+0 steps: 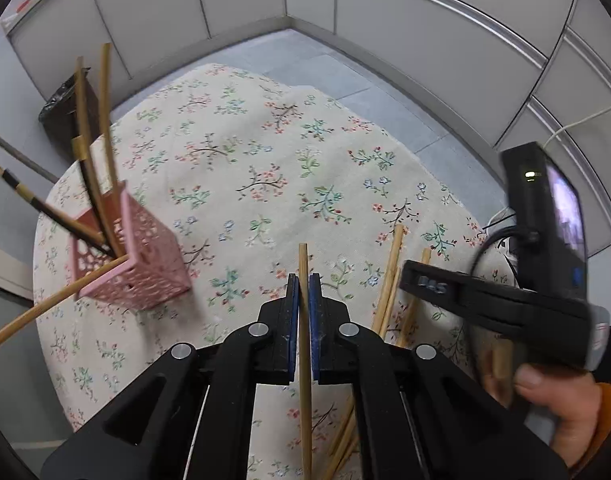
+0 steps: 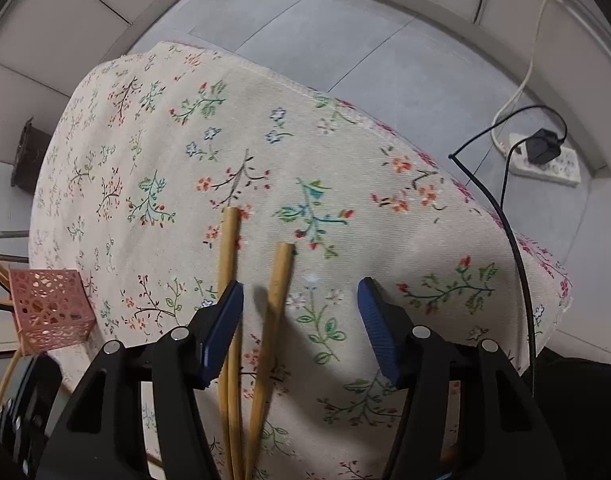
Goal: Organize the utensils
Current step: 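Grasp a bamboo chopstick with the left tool while the right tool grasps another, then lift both chopsticks upright and carry them over the pink basket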
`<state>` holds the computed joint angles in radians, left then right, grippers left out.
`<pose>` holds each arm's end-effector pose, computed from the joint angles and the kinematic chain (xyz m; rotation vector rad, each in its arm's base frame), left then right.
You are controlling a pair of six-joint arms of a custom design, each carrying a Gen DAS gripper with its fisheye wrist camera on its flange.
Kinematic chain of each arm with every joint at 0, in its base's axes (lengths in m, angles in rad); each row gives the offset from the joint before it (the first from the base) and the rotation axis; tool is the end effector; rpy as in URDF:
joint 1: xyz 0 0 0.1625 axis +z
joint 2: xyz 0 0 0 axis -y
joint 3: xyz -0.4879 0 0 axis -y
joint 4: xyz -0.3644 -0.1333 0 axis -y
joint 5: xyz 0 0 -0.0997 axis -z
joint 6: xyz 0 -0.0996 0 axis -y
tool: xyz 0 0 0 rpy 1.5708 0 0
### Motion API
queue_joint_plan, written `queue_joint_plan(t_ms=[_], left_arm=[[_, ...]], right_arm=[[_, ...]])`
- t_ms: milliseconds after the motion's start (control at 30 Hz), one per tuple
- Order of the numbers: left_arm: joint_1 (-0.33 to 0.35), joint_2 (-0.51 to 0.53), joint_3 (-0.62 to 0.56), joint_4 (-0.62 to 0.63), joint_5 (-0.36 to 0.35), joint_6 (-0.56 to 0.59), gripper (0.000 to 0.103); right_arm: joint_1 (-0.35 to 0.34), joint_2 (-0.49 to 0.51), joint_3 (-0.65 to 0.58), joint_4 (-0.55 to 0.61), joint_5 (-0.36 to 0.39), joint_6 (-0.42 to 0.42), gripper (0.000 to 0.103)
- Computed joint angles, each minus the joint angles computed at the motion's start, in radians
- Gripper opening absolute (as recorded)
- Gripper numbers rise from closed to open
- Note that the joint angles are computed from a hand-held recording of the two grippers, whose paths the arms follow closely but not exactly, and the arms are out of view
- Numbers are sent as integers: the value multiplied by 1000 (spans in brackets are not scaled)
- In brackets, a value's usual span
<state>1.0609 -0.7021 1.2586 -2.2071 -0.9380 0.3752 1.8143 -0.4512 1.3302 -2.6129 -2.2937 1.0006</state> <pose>-0.2167 -0.7813 0.2130 1.0457 2.2833 -0.1554 0.2540 -0.7427 0.0371 -1.0151 -2.3392 0.7308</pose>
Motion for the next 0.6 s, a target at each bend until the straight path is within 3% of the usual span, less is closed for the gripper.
queue_joint_plan(t_ms=[133,200,267,300,433,600], left_arm=[[8,-24,14,-10,5,-1,5],[10,-35,23,-17,2,1,5],[9,-46,32,-27,-6,6,5],[6,-54,40,-38,-13,11,5],[-6,-88,70,-98,-47,33,5],[-20,-134,98,-168,-93,44,5]], right_arm=[[26,54,-75,70,-94,-9,54],[32,63,-91,97,-126,-1,30],[33,66,-86,69,-140,-17,22],[31,66,-82,49,-132,-34,12],[13,30,2,-142,-24,-121,8],[42,-10,79,-380,-3,-327,7]])
